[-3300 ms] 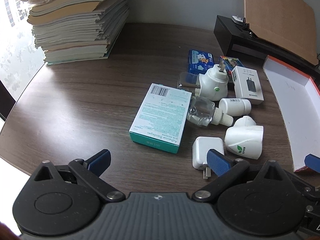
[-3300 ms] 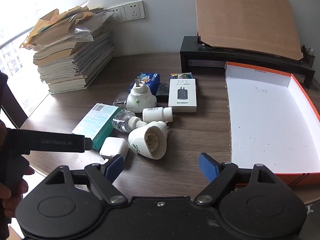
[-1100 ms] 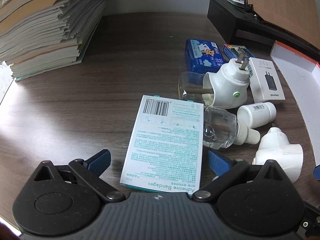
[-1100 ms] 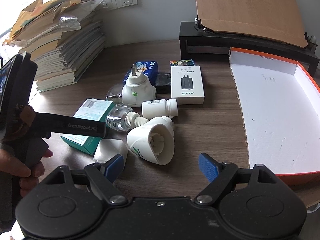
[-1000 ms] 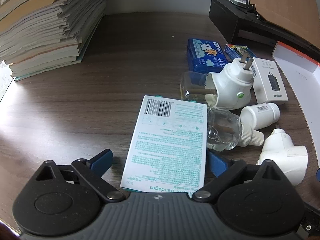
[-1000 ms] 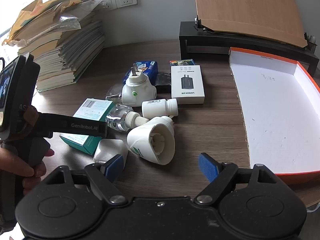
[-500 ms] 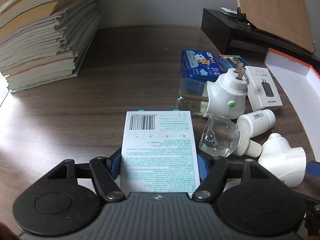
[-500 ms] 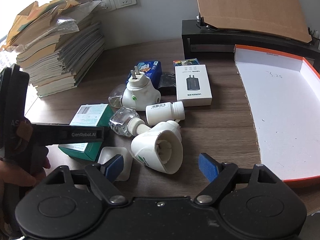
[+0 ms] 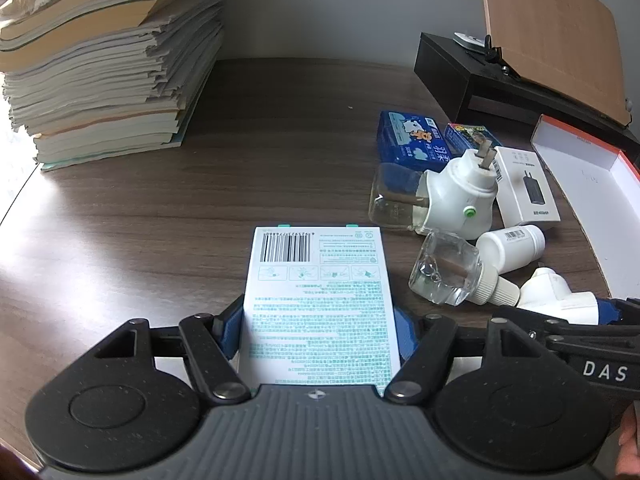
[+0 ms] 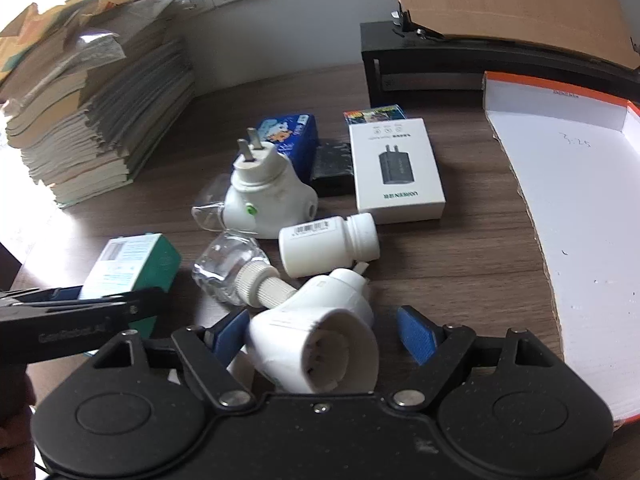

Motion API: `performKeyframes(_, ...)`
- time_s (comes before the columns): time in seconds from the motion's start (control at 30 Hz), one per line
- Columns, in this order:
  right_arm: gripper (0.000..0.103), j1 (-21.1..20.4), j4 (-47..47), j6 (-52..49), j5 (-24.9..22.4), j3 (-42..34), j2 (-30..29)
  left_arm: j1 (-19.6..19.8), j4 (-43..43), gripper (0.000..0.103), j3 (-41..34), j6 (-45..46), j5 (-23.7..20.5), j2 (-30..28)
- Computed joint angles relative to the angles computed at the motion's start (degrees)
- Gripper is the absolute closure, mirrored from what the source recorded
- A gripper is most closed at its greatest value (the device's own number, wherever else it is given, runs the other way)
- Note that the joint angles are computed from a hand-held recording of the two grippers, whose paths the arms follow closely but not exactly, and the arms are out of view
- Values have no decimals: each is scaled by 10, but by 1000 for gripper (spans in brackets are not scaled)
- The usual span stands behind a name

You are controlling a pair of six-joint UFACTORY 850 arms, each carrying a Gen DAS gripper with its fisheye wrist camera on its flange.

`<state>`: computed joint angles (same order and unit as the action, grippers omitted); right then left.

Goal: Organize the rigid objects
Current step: 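Grasp the white leaf-printed diffuser with the right gripper while left holds the box, then carry the bandage box and diffuser over the orange-rimmed white tray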

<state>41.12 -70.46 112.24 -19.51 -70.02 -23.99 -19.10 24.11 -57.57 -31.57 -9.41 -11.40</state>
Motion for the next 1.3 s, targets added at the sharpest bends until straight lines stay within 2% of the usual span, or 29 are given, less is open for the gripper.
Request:
performKeyframes(0.07, 12, 2, -16, 3, -15, 3, -1, 1, -14, 31, 1, 11, 2, 2)
performKeyframes(0.1, 24, 4, -17, -2, -28, 2, -1, 2, -17, 31, 2, 13, 3, 4)
performKeyframes(0.27, 24, 4, -19, -7, -58, 12, 5, 0, -17, 31, 2, 4, 6, 6)
performKeyframes(0.53, 24, 5, -61, 18, -105, 46, 47, -8, -65, 31, 1, 33, 7, 18)
performKeyframes(0.8, 24, -4, -60, 2, -132, 83, 106, -41, -86, 31, -17, 38, -2, 25)
performKeyframes(1.1, 24, -54, -110, 19, -123, 158, 189, -111, -37, 31, -73, -43, -11, -7)
performKeyframes(1.17, 24, -71, -121, 17, -113, 174, 208, -130, -11, 31, -96, -84, -17, -24)
performKeyframes(1.3, 24, -116, -156, 20, -83, 201, 241, -163, -2, 31, -150, -103, -27, -64)
